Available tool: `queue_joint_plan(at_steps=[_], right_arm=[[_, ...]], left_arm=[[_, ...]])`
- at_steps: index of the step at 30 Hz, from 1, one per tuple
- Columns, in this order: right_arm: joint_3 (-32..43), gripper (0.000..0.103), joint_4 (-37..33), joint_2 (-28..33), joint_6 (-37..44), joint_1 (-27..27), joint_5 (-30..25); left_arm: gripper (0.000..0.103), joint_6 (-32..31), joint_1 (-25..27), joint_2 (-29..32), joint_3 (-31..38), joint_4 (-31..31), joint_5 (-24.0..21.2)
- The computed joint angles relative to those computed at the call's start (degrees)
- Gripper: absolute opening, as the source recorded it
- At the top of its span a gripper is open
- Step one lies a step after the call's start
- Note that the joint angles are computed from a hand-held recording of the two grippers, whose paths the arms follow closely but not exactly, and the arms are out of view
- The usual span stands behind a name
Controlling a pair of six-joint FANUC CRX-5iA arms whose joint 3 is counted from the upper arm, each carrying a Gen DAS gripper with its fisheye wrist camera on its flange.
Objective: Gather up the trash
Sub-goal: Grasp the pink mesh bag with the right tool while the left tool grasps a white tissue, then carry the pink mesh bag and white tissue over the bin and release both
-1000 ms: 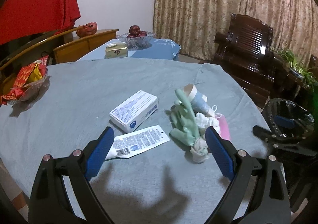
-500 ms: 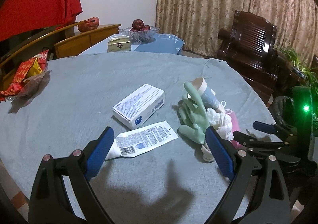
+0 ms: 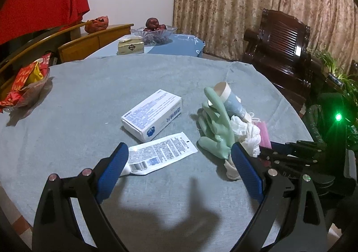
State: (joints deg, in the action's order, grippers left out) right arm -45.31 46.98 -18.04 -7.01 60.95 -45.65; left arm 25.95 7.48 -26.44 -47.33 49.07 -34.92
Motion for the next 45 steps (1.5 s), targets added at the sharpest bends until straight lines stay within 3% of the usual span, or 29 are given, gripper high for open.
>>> queue_joint_plan(at_steps=[13,22,31,39,42,44,45], right_arm=[[-2.2,0.015,2.2,-6.5,-3.6,4.0,-11.0],[-4.2,0.015,2.6,-10.9,-5.4,6.1,-16.2],[-5.8,0.015,2.6,-13.6,-7.1,6.8,-17.6],[-6.9,0.015,2.8,-15.3,-8.3,6.9,-17.8],[-7.2,0.016,2.7,-15.8,-8.5,7.1,-17.8],[-7.3,0.015,2.9,-15.9,-8.7,7.3,-18.0],[-7.3,0.016,2.9,-16.0,-8.8,7.6,-18.2]], left_arm=[[0.09,2.0,-5.2,0.6,0.1,-0.4,0.8],[0.069,3.1,-12.0,2.1,0.1,1.0,4.4],[0.049,5.1,-18.1,6.4,1.7,-0.4,9.7],[0.045,15.8,-19.8,10.3,5.2,-12.2,11.5],[0.037,18.9,-19.9,10.6,6.0,-16.2,12.0],[0.023,19.9,-19.8,10.5,6.1,-17.1,12.1],[0.023,20.3,-19.7,10.3,6.1,-17.4,12.2]])
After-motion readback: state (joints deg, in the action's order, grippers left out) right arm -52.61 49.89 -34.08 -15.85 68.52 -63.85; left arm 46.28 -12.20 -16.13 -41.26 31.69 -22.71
